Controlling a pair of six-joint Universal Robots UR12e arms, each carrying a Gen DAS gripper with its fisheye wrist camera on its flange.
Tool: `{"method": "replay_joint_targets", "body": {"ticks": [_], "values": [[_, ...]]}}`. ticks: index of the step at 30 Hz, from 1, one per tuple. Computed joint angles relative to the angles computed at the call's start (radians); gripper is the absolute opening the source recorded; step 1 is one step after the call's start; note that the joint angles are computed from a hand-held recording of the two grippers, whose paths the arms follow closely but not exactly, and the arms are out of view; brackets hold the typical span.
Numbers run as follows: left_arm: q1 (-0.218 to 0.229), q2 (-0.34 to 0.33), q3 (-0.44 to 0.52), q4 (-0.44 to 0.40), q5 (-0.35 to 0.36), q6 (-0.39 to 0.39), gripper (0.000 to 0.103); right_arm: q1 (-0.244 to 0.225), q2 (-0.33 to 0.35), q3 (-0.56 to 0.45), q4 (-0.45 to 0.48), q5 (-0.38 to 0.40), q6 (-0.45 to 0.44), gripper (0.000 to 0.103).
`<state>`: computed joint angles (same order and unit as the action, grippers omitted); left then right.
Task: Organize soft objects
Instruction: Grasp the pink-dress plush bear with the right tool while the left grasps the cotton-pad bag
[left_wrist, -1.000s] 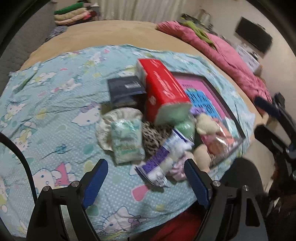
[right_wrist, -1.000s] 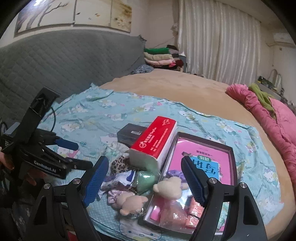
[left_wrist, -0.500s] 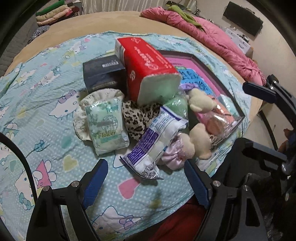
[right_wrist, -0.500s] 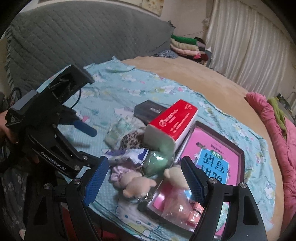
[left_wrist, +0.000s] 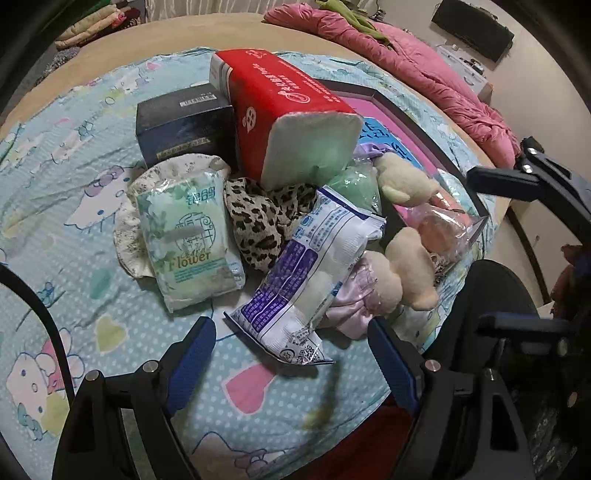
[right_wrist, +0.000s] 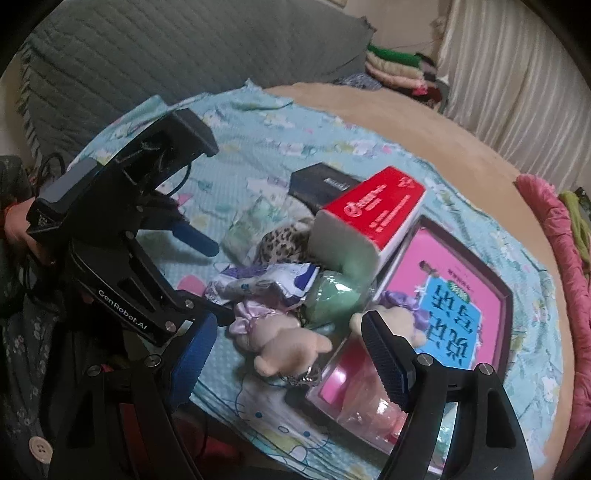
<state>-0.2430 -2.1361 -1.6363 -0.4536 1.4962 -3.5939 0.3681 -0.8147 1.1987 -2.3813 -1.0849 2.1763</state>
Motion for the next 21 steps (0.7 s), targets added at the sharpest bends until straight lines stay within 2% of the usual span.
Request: {"method": "replay_joint_targets", "body": {"ticks": [6,11,15,21], "values": [[0.016,-0.004,-0.015,0.056,-0.062,0.031,0.083,0.025,0.034,-0.077,0.154,-0.069,-0.124,0.082],[0.018,-0.01,-0.011,0.061,-0.068,0.072,0.081,0.043,0.057,-0.116,0.206,-0.128,-0.2,0.082],[0.033,-0.019,-0.012,0.093,-0.116,0.055,0.076,0.061,0.068,-0.121,0.192,-0.211,-0.259,0.082],[0.058,-0.032,-0.021,0.136,-0.179,0.025,0.065,0.072,0.08,-0.119,0.166,-0.246,-0.298,0.081]]}}
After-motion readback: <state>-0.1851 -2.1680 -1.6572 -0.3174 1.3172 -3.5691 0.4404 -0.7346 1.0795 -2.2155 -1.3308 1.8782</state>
